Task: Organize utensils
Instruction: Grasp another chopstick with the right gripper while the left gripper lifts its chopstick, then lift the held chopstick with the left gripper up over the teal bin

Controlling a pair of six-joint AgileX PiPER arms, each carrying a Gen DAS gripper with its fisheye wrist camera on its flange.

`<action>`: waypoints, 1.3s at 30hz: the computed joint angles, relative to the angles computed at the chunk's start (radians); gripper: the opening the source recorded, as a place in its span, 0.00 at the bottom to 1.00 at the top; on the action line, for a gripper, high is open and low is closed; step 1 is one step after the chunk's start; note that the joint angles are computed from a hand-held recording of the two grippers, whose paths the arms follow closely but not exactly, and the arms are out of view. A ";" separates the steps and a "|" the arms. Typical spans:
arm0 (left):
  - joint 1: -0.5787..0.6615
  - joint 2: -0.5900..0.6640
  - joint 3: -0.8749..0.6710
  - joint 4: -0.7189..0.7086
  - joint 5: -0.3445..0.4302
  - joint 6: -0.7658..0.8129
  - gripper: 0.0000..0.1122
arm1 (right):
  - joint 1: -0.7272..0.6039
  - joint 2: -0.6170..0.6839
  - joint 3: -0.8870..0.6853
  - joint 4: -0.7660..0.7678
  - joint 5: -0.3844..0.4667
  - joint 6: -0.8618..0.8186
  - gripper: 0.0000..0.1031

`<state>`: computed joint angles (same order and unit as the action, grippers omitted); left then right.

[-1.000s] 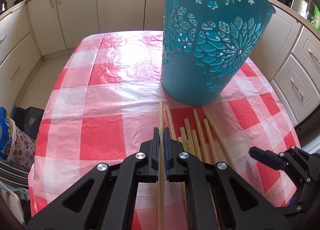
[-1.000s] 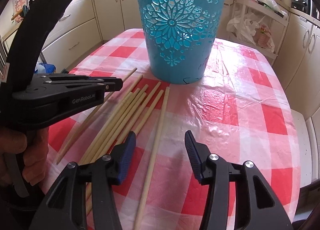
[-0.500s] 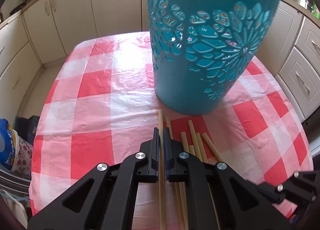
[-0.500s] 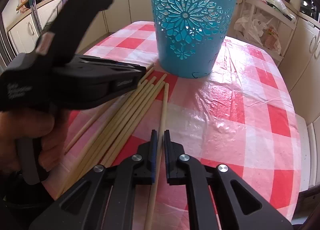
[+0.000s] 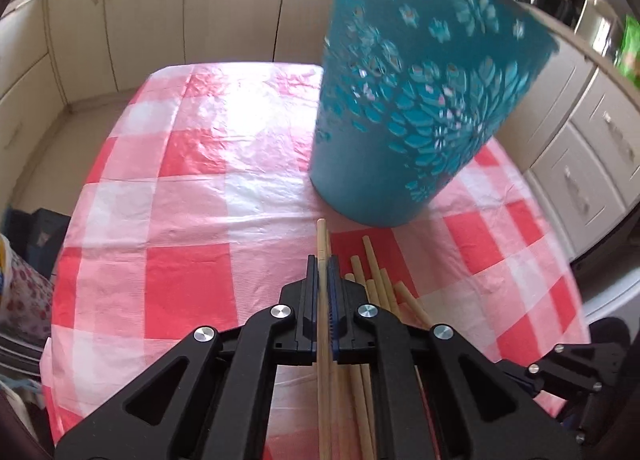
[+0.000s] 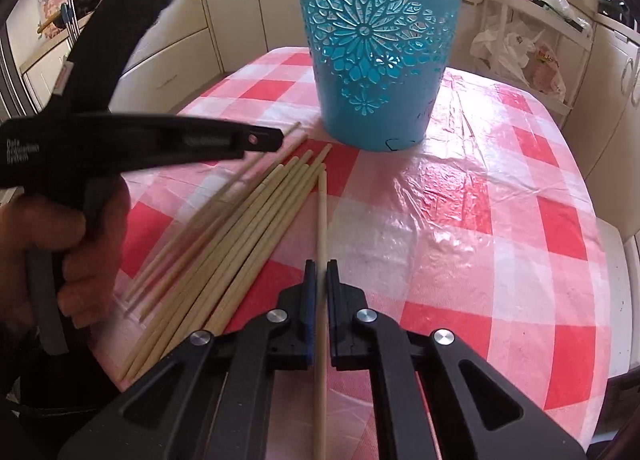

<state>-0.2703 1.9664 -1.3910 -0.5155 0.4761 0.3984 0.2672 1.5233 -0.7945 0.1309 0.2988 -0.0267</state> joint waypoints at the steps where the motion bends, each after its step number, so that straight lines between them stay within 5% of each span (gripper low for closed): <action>1: 0.015 -0.015 0.018 -0.059 -0.004 0.053 0.04 | -0.003 -0.002 0.006 0.018 -0.004 -0.016 0.06; 12: 0.041 -0.097 0.124 -0.266 -0.041 0.242 0.04 | 0.016 0.022 -0.032 -0.087 0.036 0.055 0.10; 19: 0.051 -0.293 0.259 -0.632 -0.062 0.599 0.04 | 0.012 0.005 -0.003 -0.043 0.006 0.008 0.06; 24: 0.041 -0.390 0.205 -0.802 -0.068 0.730 0.04 | 0.013 -0.022 0.052 -0.023 -0.056 0.029 0.06; 32: -0.086 -0.277 -0.093 -0.524 -0.235 0.449 0.04 | -0.015 -0.016 0.044 0.131 -0.049 -0.127 0.06; 39: -0.148 -0.151 -0.272 -0.325 -0.324 0.260 0.04 | 0.005 -0.001 0.024 0.010 -0.044 -0.032 0.07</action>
